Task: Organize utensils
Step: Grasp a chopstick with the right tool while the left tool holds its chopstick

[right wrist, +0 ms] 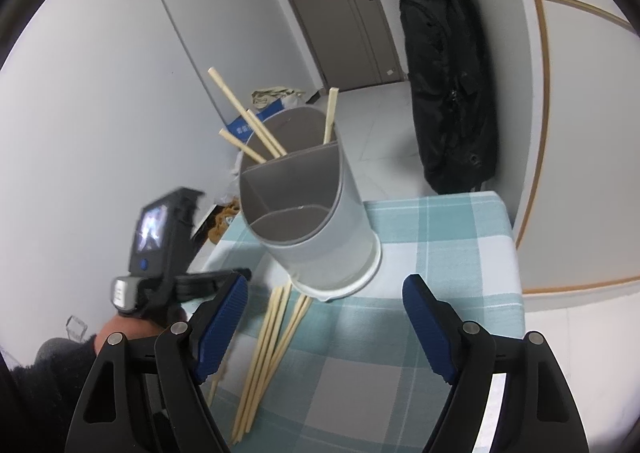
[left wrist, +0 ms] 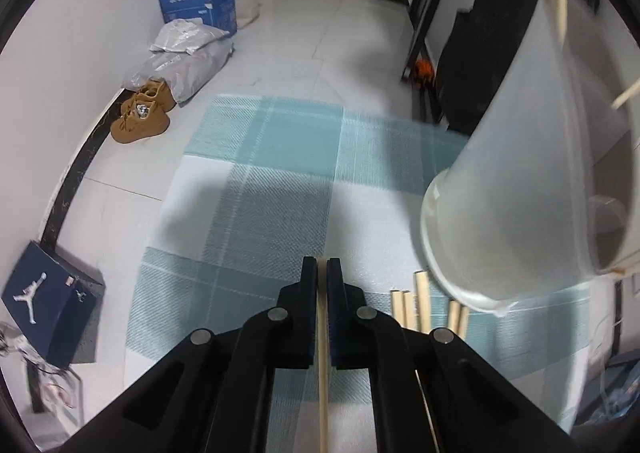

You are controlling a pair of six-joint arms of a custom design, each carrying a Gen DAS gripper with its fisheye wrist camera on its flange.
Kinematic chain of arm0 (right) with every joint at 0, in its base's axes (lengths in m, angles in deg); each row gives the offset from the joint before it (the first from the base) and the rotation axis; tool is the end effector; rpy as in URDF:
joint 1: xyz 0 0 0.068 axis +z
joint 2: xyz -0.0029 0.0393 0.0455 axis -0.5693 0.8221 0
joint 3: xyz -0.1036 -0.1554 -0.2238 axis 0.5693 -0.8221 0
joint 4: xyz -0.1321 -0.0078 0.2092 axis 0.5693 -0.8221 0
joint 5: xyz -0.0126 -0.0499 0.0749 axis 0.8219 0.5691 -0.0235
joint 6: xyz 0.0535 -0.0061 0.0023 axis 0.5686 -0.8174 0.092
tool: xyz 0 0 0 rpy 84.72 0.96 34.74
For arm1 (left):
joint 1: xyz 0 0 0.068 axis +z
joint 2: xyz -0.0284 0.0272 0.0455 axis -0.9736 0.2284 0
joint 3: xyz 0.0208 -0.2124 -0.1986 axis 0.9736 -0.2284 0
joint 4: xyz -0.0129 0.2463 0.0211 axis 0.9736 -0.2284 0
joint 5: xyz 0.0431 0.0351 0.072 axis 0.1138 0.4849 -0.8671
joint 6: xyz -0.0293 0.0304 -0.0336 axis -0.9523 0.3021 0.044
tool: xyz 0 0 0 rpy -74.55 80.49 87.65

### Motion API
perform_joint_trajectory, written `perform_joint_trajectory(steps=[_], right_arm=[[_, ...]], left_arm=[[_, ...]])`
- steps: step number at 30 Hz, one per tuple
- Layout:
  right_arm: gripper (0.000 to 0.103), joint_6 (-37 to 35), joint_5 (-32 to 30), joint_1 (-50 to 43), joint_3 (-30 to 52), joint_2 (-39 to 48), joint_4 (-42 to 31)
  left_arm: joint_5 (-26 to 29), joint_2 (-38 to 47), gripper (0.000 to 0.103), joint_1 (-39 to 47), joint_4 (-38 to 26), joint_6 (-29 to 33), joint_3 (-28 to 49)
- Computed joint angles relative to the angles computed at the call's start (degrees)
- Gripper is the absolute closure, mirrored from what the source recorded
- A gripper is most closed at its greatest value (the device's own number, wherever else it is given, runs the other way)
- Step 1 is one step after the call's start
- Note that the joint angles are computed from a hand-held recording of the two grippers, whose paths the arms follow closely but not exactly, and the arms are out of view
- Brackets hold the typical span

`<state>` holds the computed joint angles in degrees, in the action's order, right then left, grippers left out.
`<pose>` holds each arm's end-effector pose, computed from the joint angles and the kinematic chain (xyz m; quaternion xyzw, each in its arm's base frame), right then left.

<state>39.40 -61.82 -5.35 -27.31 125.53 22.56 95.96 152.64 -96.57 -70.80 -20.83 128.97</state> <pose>0.1939 0.0932 0.1795 0.1623 0.8830 0.0788 0.4334 0.3555 -0.1351 0.2085 0.1856 0.9533 -0.1303 0.1993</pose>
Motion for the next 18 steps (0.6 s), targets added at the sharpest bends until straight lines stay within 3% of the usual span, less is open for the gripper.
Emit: perform_joint_trajectory(steps=[4,9,18], right_arm=[[0.039,0.2,-2.3,0.2,0.3,2.4,0.7],[0.06,0.5,-5.6,1.4,1.3,6.4,1.6],[0.07,0.9,-9.9,3.3,6.0,16.0,3.5]], left_arm=[[3.7,-4.6,0.102,2.0,1.8,-1.9,-1.9],[9.0,-8.5,0.102,4.7,1.8,-2.6,-2.7],[16.1,-12.9,0.102,10.0,1.2,2.3,-4.5]])
